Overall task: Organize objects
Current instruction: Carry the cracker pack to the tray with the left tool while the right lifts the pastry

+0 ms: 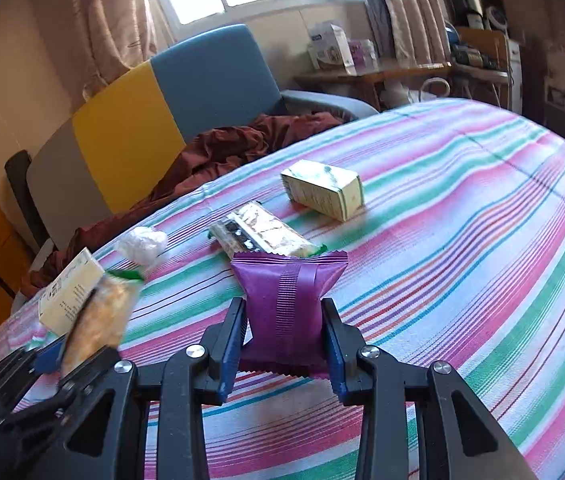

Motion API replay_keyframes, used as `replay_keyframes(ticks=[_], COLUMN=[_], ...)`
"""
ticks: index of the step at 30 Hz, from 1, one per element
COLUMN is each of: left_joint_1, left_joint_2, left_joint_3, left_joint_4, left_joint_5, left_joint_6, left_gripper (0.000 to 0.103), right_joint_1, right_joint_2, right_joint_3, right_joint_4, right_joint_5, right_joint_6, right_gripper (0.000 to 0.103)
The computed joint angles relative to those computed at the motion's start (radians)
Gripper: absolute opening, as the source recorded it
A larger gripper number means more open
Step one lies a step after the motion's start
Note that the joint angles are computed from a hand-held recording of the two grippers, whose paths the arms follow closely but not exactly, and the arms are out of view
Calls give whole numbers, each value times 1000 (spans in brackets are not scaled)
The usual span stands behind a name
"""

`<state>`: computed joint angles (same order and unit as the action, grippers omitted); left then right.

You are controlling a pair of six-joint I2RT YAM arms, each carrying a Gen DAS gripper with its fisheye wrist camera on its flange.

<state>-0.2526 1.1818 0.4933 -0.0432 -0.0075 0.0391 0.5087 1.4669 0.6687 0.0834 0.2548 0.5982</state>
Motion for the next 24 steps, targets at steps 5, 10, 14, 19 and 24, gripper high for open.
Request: replay_keyframes(ticks=[5, 10, 14, 19, 24], left_joint_1=[20, 31, 106, 222, 366], left_joint_2=[-220, -437, -575, -744, -951], left_joint_3=[-98, -163, -188, -189, -159], left_joint_4=[-82, -210, -317, -497, -754], left_joint_5=[-8, -26, 34, 116, 253], left_joint_6=[-22, -35, -36, -11, 78], left_gripper=[48, 48, 48, 48, 48], right_joint_1=[82, 200, 286, 383, 393], right_joint_2=[-27, -52, -66, -42, 14], right_joint_3=[7, 10, -7, 22, 73], right_joint_4=[-36, -74, -79, -121, -170], right_joint_5=[84, 170, 175, 272, 290], right_joint_6=[-31, -45, 5, 11, 1], right_gripper=[37, 37, 37, 37, 37])
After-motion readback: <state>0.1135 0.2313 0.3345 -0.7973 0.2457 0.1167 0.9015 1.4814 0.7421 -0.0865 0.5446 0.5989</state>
